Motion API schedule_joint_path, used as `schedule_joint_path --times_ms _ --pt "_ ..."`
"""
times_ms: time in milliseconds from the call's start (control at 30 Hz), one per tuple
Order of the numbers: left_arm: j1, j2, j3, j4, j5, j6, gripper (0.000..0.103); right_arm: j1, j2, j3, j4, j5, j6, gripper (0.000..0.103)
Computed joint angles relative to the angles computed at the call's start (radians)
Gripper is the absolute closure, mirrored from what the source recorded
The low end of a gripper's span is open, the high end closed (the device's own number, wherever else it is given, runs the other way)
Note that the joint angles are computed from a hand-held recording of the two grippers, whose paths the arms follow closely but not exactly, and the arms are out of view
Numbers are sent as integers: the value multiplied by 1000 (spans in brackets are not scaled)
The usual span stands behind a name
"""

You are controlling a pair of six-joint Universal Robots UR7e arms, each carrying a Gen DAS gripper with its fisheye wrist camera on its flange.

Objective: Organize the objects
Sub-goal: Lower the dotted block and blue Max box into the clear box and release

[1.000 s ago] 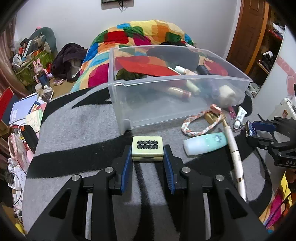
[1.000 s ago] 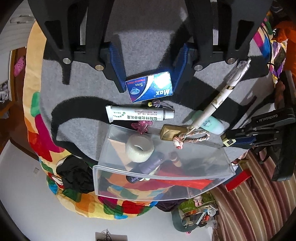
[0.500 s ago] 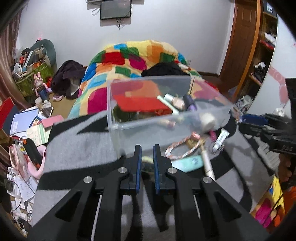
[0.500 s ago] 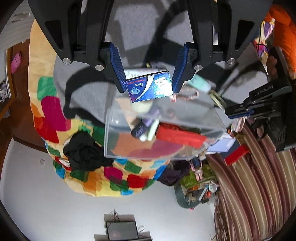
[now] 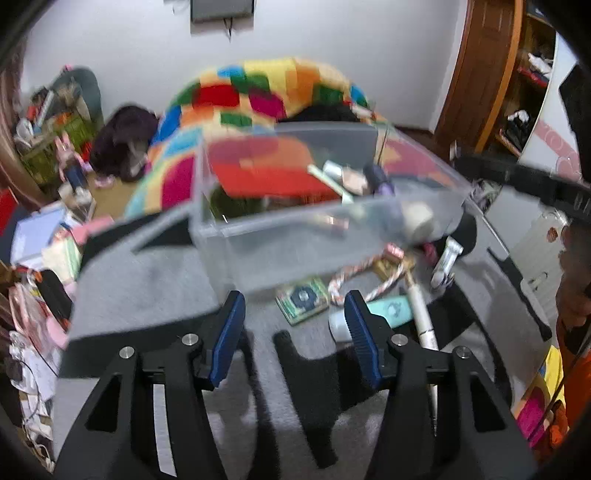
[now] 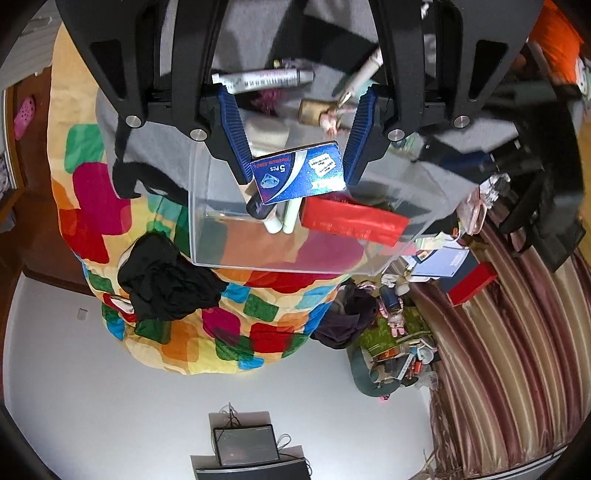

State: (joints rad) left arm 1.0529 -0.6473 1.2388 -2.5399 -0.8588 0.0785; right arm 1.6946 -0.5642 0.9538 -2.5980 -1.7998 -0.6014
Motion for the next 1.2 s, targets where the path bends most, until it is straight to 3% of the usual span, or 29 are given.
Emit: schedule_joint_path --times_ms 133,333,433,633,967,1200 --pt "18 42 -81 128 -17 -72 46 7 57 -87 31 -38 15 56" --pt "32 76 -143 178 -33 -136 49 10 142 -218 106 -101 32 56" --pt "30 70 -121 147 -29 -121 64 11 170 -260 138 -111 35 56" --pt "27 45 -81 110 -30 -119 68 18 207 -299 166 -130 22 56" --pt "-8 -36 51 -55 -36 -49 69 15 249 -397 281 -121 73 55" --pt "-34 -55 57 -144 -40 1 69 15 219 -359 279 -107 70 49"
